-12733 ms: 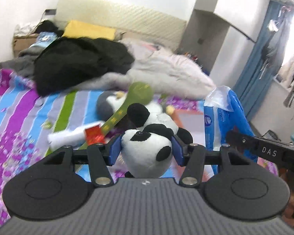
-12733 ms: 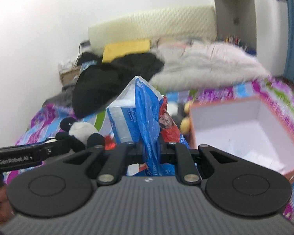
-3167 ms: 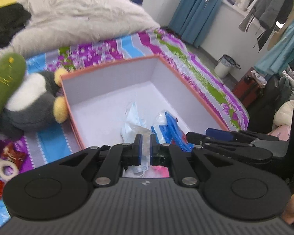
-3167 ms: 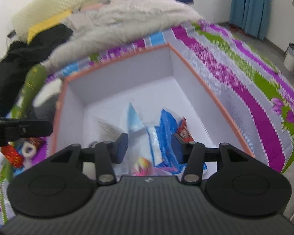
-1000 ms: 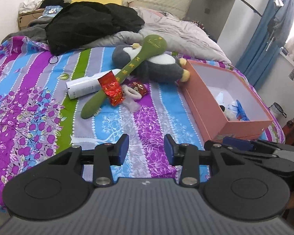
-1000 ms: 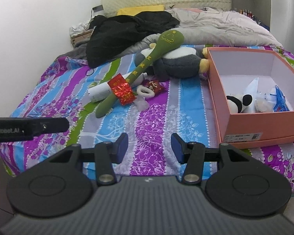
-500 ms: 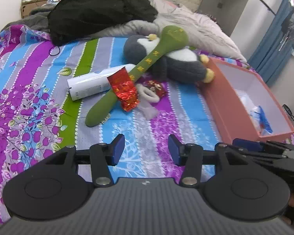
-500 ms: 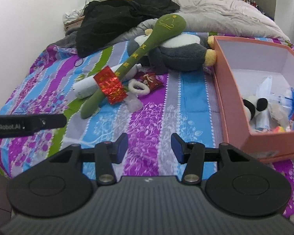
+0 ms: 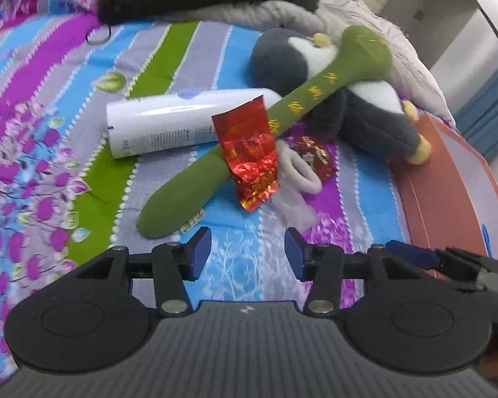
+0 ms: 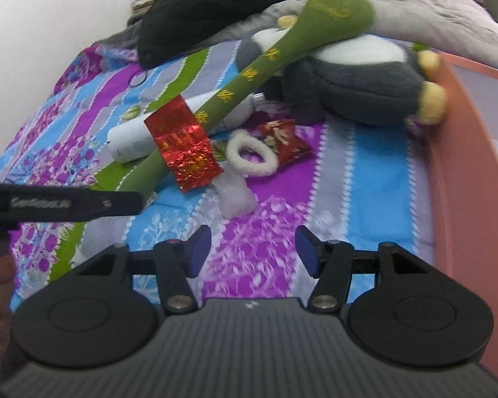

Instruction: Organize soft objects

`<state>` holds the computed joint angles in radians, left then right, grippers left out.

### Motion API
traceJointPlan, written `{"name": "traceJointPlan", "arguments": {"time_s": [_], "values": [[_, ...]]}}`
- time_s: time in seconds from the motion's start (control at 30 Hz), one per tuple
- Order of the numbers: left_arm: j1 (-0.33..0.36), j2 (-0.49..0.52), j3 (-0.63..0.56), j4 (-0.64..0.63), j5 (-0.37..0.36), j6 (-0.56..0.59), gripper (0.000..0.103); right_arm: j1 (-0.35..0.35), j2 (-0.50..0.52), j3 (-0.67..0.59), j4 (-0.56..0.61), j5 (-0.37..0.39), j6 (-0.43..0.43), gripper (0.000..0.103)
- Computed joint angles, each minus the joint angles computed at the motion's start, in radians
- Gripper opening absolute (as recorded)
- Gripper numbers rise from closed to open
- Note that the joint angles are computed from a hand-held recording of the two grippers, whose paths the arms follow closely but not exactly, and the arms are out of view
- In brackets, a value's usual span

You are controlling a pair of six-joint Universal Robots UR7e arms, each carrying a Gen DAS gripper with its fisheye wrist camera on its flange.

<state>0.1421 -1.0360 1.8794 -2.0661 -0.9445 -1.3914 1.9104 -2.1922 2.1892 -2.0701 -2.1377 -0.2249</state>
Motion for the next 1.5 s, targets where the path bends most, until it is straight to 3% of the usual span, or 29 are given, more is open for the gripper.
{"name": "traceJointPlan", "arguments": {"time_s": [0.27, 0.53, 0.6, 0.63, 0.67, 0.7, 0.77, 0.9, 0.93, 1.13, 1.5], "values": [[0.063, 0.061, 0.020, -0.119, 0.033, 0.008, 0.055, -0.085, 0.091, 0.037, -0.105, 0.054, -0.204, 0.059], [0.096, 0.103, 0.022, -0.213, 0.050, -0.039, 0.053, -0.134, 0.128, 0.070, -0.194, 0.086, -0.306, 0.057], [0.096, 0.108, 0.021, -0.207, 0.058, -0.060, 0.046, -0.141, 0.133, 0.074, -0.199, 0.089, -0.322, 0.048], [0.098, 0.113, 0.016, -0.195, 0.057, -0.073, 0.035, -0.141, 0.134, 0.078, -0.207, 0.085, -0.334, 0.044], [0.103, 0.113, 0.022, -0.216, 0.047, -0.067, 0.032, -0.138, 0.133, 0.082, -0.216, 0.081, -0.346, 0.034], [0.105, 0.113, 0.025, -0.230, 0.044, -0.068, 0.031, -0.136, 0.131, 0.080, -0.209, 0.088, -0.350, 0.034], [0.099, 0.110, 0.031, -0.244, 0.055, -0.073, 0.024, -0.120, 0.127, 0.078, -0.204, 0.071, -0.352, 0.030], [0.085, 0.097, 0.038, -0.251, 0.049, -0.063, 0.023, -0.098, 0.108, 0.072, -0.175, 0.047, -0.343, 0.028], [0.080, 0.093, 0.039, -0.248, 0.046, -0.060, 0.016, -0.093, 0.102, 0.072, -0.167, 0.038, -0.339, 0.028], [0.035, 0.058, 0.061, -0.241, 0.004, -0.066, 0.014, -0.055, 0.043, 0.069, -0.084, -0.006, -0.281, 0.027], [-0.082, -0.014, 0.128, -0.249, -0.117, -0.141, 0.013, 0.081, -0.077, 0.046, 0.123, -0.129, -0.068, 0.027]]}}
